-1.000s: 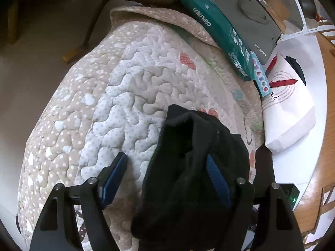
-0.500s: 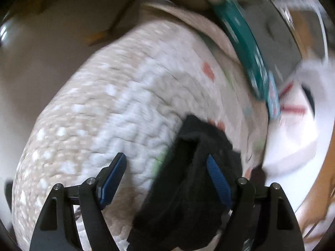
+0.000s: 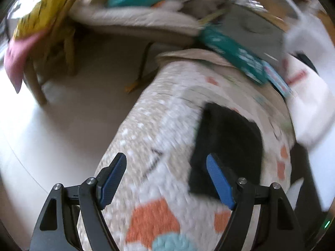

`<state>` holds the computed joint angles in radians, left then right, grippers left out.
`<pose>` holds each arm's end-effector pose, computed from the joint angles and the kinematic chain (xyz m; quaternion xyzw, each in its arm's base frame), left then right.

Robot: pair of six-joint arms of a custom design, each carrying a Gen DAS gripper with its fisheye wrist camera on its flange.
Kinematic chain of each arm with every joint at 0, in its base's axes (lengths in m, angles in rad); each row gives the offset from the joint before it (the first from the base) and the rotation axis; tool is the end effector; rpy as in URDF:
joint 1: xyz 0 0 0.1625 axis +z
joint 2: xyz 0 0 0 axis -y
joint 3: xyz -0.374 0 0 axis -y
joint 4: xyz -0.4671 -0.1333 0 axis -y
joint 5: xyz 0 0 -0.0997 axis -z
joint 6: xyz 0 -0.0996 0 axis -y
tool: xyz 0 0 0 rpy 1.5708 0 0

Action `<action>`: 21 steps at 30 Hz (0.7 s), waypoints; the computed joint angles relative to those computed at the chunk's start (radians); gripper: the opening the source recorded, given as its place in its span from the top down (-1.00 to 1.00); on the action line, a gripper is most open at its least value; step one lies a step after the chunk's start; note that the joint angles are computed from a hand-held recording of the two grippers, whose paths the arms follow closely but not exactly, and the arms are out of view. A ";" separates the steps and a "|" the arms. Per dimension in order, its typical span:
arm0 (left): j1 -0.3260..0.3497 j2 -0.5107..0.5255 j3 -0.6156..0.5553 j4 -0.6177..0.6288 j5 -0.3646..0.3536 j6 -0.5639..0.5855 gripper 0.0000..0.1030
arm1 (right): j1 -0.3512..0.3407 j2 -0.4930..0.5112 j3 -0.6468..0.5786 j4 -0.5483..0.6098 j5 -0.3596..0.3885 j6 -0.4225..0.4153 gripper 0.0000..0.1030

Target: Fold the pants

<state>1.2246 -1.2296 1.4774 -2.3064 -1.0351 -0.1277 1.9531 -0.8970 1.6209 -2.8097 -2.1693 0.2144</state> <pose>-0.0664 -0.7268 0.3714 0.0385 0.9372 -0.2867 0.1950 0.3367 -0.6305 0.1229 0.0027 -0.9271 0.3164 0.2010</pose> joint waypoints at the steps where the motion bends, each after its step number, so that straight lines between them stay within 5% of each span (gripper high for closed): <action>1: -0.025 -0.046 0.081 -0.069 0.028 0.035 -0.52 | 0.009 -0.006 0.015 -0.009 0.003 0.004 -0.66; 9: -0.098 -0.167 0.353 -0.442 0.098 0.218 -0.75 | 0.091 0.029 0.066 -0.146 -0.116 -0.107 -0.66; 14: -0.111 -0.192 0.371 -0.454 0.100 0.266 -0.75 | 0.117 0.095 0.029 -0.219 -0.199 -0.184 -0.66; 21: -0.165 -0.215 0.455 -0.700 0.204 0.438 -0.83 | 0.094 0.106 0.026 -0.196 -0.197 -0.131 -0.66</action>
